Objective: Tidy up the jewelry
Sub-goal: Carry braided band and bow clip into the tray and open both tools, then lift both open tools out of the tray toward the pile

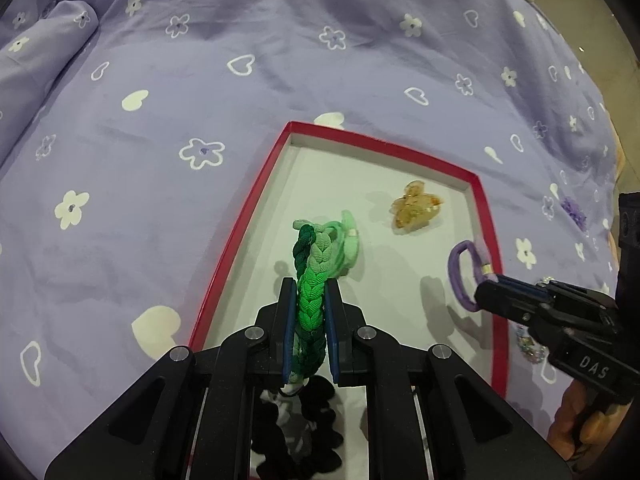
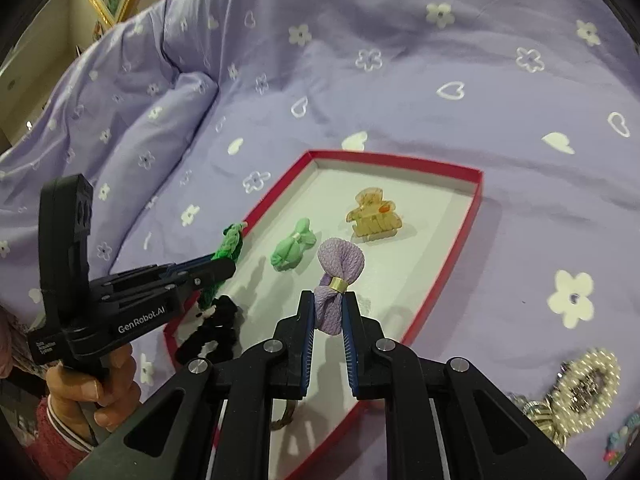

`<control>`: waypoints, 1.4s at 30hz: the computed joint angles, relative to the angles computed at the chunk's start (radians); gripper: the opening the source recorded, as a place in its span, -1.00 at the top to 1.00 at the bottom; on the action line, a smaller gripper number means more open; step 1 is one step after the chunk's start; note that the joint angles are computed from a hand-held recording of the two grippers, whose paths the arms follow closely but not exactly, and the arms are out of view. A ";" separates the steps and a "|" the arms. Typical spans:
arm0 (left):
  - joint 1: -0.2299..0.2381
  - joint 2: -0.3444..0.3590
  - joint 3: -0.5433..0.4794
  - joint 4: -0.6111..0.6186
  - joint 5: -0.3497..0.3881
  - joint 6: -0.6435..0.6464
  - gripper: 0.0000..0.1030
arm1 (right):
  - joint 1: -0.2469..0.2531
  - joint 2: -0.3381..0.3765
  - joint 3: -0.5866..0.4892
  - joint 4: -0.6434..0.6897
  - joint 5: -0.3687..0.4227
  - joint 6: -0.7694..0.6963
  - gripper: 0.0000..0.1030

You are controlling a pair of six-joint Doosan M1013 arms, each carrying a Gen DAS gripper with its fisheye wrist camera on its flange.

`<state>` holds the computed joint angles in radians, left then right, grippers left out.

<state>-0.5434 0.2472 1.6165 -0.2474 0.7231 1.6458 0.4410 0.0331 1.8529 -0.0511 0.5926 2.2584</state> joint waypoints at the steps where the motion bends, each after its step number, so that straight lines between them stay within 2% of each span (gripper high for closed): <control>1: -0.001 0.003 -0.002 0.005 0.002 -0.003 0.77 | -0.003 0.006 -0.002 0.009 0.005 -0.011 0.74; 10: -0.018 0.034 -0.030 0.072 0.038 -0.045 0.76 | -0.013 0.049 -0.030 0.017 0.069 -0.048 0.72; 16: -0.022 0.043 -0.036 0.086 0.052 -0.060 0.72 | -0.017 0.053 -0.035 0.029 0.074 -0.071 0.66; 20: -0.023 0.043 -0.036 0.095 0.055 -0.073 0.62 | -0.018 0.048 -0.028 0.027 0.060 -0.064 0.62; 22: -0.022 0.043 -0.038 0.095 0.059 -0.081 0.53 | -0.016 0.045 -0.024 0.024 0.052 -0.057 0.52; 24: -0.020 0.040 -0.036 0.090 0.058 -0.085 0.30 | -0.018 0.037 -0.017 0.030 0.038 -0.051 0.36; 25: -0.020 0.037 -0.033 0.090 0.054 -0.088 0.26 | -0.019 0.032 -0.011 0.033 0.029 -0.048 0.30; 31: -0.013 0.014 -0.020 0.078 0.048 -0.098 0.24 | -0.015 0.008 -0.002 0.001 0.016 -0.001 0.28; 34: -0.011 -0.010 -0.005 0.052 0.030 -0.093 0.15 | -0.009 -0.018 0.011 -0.027 0.004 0.035 0.28; 36: -0.014 -0.029 0.008 0.033 0.014 -0.084 0.09 | -0.003 -0.042 0.025 -0.058 -0.004 0.073 0.28; 42: -0.038 -0.072 0.035 -0.046 -0.007 -0.027 0.09 | 0.008 -0.128 0.087 -0.163 -0.015 0.226 0.21</control>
